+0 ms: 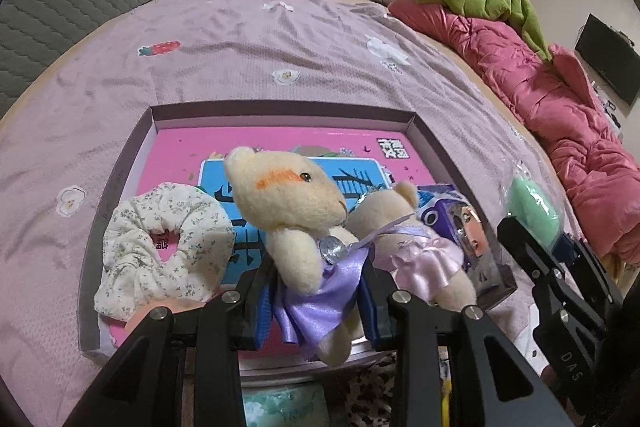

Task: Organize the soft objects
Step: 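Lower the purple-dress bear into the box with the left gripper while the right lowers the green ball in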

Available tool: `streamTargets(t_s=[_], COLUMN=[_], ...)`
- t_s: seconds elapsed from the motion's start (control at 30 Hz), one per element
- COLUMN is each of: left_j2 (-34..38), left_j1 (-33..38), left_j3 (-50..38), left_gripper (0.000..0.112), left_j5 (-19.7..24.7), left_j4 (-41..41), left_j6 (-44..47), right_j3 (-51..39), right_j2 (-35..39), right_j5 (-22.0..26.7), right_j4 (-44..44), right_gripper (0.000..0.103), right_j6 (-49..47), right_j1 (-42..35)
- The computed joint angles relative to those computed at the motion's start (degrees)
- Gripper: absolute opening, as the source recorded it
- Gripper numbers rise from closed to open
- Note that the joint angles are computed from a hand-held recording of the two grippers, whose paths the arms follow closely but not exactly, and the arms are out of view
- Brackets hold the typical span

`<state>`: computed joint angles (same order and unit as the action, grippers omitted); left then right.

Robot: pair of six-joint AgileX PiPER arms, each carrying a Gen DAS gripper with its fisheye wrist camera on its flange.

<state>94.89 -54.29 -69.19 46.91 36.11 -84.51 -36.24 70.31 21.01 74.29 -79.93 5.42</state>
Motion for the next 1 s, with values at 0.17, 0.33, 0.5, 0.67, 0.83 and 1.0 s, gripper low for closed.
streamTargets(t_s=[0.17, 0.33, 0.5, 0.67, 0.83, 1.0], left_j2=[0.94, 2.33, 3.08, 2.97, 2.92, 2.92], left_j1=[0.44, 0.50, 0.08, 0.21, 0.09, 0.11], left_j3=[0.27, 0.23, -0.25, -0.26, -0.31, -0.36], left_gripper=[0.035, 0.035, 0.036, 0.036, 0.036, 0.036], left_j5=[-0.67, -0.61, -0.71, -1.00, -0.87, -0.87], left_j4=[-1.00, -2.36, -2.37, -2.75, -2.91, -3.17], left_j6=[0.37, 1.37, 1.65, 2.14, 2.05, 2.05], right_j3=[0.03, -0.33, -0.85, -1.72, -1.81, -1.46], right_j2=[0.55, 1.55, 2.97, 5.02, 6.04, 6.46], right_j5=[-0.21, -0.25, -0.05, -0.43, -0.78, -1.06], right_j4=[2.65, 1.95, -0.83, -7.04, -9.36, -8.52], right_gripper=[0.047, 0.047, 0.047, 0.047, 0.049, 0.049], right_j6=[-2.85, -2.25, 0.70, 6.17, 8.46, 7.55], right_j1=[0.10, 0.67, 0.75, 2.34, 3.02, 3.02])
